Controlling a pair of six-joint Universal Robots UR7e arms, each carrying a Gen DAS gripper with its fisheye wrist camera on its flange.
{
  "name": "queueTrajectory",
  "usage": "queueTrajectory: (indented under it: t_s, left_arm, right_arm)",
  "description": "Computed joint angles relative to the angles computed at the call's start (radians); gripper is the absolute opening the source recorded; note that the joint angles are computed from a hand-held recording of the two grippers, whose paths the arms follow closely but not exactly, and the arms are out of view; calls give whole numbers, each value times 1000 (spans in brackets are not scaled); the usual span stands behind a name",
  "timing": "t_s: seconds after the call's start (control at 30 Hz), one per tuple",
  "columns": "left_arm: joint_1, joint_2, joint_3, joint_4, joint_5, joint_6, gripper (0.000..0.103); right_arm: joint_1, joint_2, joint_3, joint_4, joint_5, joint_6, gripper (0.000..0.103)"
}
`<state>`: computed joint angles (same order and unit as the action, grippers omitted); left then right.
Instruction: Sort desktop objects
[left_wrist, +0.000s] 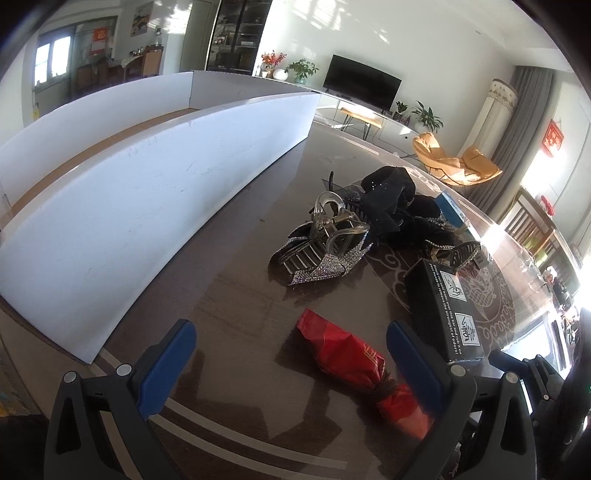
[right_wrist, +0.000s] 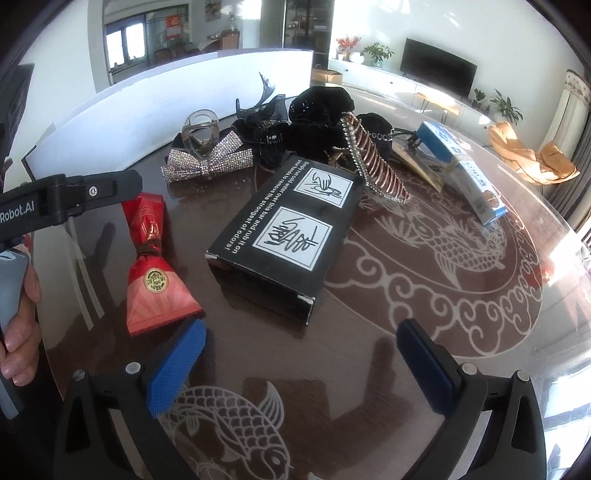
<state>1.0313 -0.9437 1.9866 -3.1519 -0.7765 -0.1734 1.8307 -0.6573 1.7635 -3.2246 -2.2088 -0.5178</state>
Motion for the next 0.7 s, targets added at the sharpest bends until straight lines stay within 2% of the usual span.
queueTrajectory:
  t_s: [0.1,0.23,0.3,0.37,0.43,0.5,0.7]
  left_arm:
    - [-2,4,-12,74,-14,-29,103]
    - [-16,39,-50,200,60,-117,103]
    - [-26,61,-67,236,108,-119,103]
    - [-31,71,-67,234,125,-100,103]
    - [-32,68,-60,231,132,-92,103]
    - [-39,72,-66,303,193,-133,103]
    - [-41,72,-58,293,201,-134,103]
  right_arm:
    - [-21,-36,28,-3,-6,69,103]
    - [-36,-60,58,-51,16,116,103]
    - [-30,-45,44,-58,-17,119,103]
    - [-21,-29,28,-53,-47,109,103]
    - [-22,-31,30,-50,-39,96,103]
    - [-23,-34,35,-52,-37,96,103]
    - [-23,-33,34,-52,-38,95,103]
